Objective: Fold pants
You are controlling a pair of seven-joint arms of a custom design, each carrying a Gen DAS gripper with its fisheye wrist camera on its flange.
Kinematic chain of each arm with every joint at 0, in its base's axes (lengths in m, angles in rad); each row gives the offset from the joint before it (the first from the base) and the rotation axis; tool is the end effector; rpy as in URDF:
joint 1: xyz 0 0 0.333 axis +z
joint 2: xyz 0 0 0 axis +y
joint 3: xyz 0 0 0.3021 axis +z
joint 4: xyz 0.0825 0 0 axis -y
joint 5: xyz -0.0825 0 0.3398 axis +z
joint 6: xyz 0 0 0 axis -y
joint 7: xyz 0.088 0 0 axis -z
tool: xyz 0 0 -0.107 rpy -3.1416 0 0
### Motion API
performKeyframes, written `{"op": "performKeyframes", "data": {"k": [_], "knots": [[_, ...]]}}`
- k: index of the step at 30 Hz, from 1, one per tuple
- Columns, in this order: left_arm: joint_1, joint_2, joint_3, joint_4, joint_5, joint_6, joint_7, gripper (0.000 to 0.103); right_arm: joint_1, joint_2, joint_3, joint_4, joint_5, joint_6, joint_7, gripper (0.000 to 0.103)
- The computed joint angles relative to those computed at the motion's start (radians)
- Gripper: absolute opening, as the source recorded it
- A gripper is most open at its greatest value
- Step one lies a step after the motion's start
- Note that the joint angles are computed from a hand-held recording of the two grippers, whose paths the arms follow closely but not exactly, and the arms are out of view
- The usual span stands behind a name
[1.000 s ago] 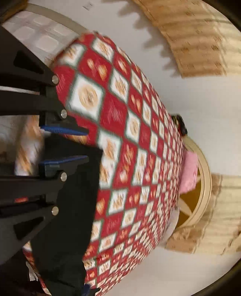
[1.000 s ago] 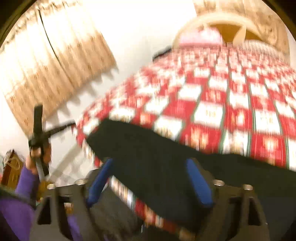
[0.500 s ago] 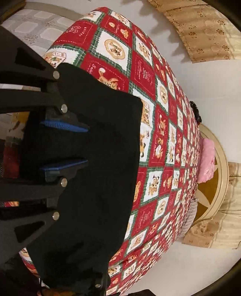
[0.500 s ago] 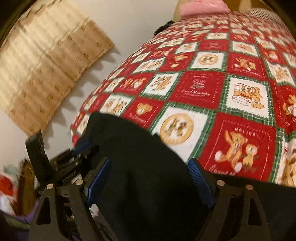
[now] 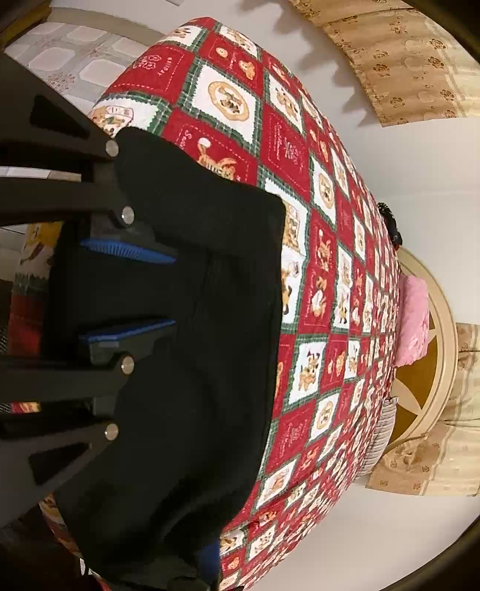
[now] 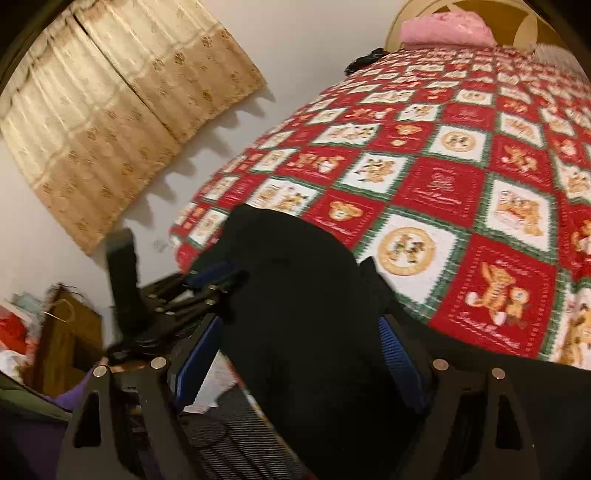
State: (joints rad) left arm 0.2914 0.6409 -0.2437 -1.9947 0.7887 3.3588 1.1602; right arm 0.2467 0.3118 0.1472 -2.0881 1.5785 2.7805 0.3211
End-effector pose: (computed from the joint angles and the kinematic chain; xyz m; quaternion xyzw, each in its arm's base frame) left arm 0.5995 -0.0335 0.2516 -0.5633 0.7440 -0.2935 0.2074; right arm 0.5257 0.1675 0.3032 -0.7025 0.5841 0.0214 0.4060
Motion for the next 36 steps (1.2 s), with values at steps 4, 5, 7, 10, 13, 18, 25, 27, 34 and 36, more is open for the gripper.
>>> {"op": "performKeyframes", "data": {"k": [4, 5, 7, 10, 13, 18, 25, 27, 34, 36], "knots": [[-0.011, 0.0, 0.011, 0.0, -0.003, 0.009, -0.001, 0.035, 0.0, 0.019, -0.004, 0.001, -0.114, -0.043, 0.086, 0.086], [-0.02, -0.001, 0.021, 0.0, -0.005, 0.012, -0.003, 0.035, 0.004, 0.027, -0.003, 0.006, -0.134, -0.031, 0.102, 0.086], [-0.05, -0.005, 0.053, -0.003, -0.012, 0.025, -0.01, 0.035, 0.016, 0.058, 0.001, 0.034, -0.147, 0.035, 0.116, 0.086], [-0.069, -0.007, 0.075, -0.005, -0.011, 0.034, -0.017, 0.035, -0.006, 0.121, 0.021, 0.108, -0.083, 0.08, 0.103, 0.086], [-0.035, -0.004, 0.036, 0.0, 0.002, 0.01, -0.021, 0.035, -0.03, 0.17, 0.03, 0.167, -0.155, -0.014, 0.195, 0.086], [-0.094, -0.007, 0.096, -0.004, -0.022, 0.037, -0.028, 0.037, -0.019, 0.201, 0.05, 0.207, -0.26, 0.001, 0.221, 0.086], [-0.153, -0.01, 0.16, -0.006, -0.032, 0.059, -0.033, 0.037, -0.045, 0.318, 0.084, 0.362, -0.227, 0.091, 0.249, 0.086], [-0.127, -0.007, 0.134, -0.001, -0.019, 0.051, -0.035, 0.038, -0.053, 0.329, 0.087, 0.382, -0.251, 0.101, 0.291, 0.086], [-0.071, 0.002, 0.079, 0.006, 0.014, 0.041, -0.037, 0.039, -0.147, 0.266, 0.095, 0.324, -0.262, -0.05, 0.33, 0.081], [-0.006, 0.014, 0.012, 0.014, 0.035, 0.02, -0.035, 0.039, -0.132, 0.188, 0.061, 0.233, -0.27, 0.008, 0.359, 0.08]]}}
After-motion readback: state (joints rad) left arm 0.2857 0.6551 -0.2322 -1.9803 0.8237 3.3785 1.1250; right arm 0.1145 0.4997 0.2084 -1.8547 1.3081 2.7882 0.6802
